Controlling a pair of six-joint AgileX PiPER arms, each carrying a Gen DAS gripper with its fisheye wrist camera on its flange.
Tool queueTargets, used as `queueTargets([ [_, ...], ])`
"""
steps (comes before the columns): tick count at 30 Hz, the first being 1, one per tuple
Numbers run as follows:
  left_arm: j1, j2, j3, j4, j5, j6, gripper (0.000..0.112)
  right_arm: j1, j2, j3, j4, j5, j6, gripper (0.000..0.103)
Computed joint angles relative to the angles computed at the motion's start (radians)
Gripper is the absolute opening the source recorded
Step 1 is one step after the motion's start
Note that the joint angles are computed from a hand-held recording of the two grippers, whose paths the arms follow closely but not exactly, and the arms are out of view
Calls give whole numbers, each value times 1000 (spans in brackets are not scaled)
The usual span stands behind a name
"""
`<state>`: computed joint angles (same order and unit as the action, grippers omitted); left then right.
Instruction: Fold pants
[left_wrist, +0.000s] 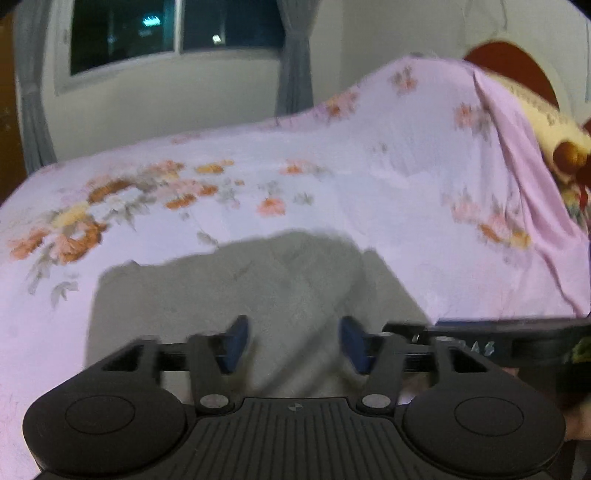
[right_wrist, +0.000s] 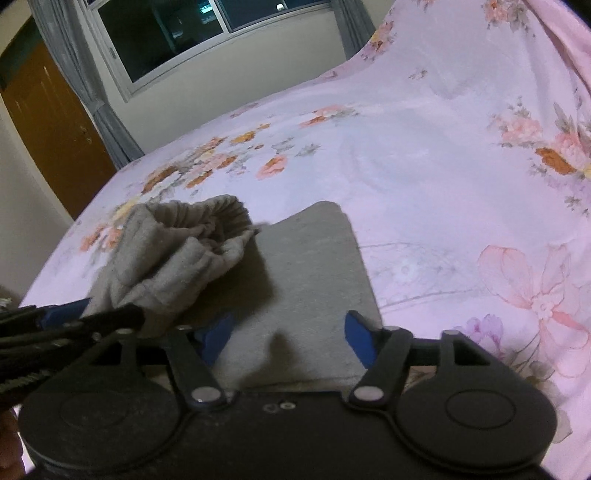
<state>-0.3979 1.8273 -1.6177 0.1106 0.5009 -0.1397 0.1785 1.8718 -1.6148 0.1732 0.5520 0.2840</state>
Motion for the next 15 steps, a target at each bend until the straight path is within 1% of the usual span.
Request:
queueTargets([
  [1, 0, -19, 32, 17, -27, -22, 69, 0, -3, 1, 10, 3, -7, 72],
  [2, 8, -29, 37, 3, -30, -17, 70, 0, -6, 4, 25, 0, -13, 72],
  [4, 32, -24, 21, -12, 0, -38, 70, -4, -16, 13, 71, -5, -41, 72],
  [6, 66, -14, 23, -25, 8, -75, 70, -2, -14, 1, 102, 7, -60, 73],
  [8, 105, -17, 41, -43, 18, -115, 70, 0, -8, -13, 143, 18, -83, 77],
  [11, 166, -23, 80, -119, 31, -116, 70, -16, 23, -49, 271, 52, -140, 77],
  [14, 198, -19, 120, -152, 20, -101, 70, -22, 56, -82, 313, 84, -115, 77],
  [15, 207, -4, 121, -160, 27, -95, 70, -21, 71, -100, 317, 95, -106, 77],
])
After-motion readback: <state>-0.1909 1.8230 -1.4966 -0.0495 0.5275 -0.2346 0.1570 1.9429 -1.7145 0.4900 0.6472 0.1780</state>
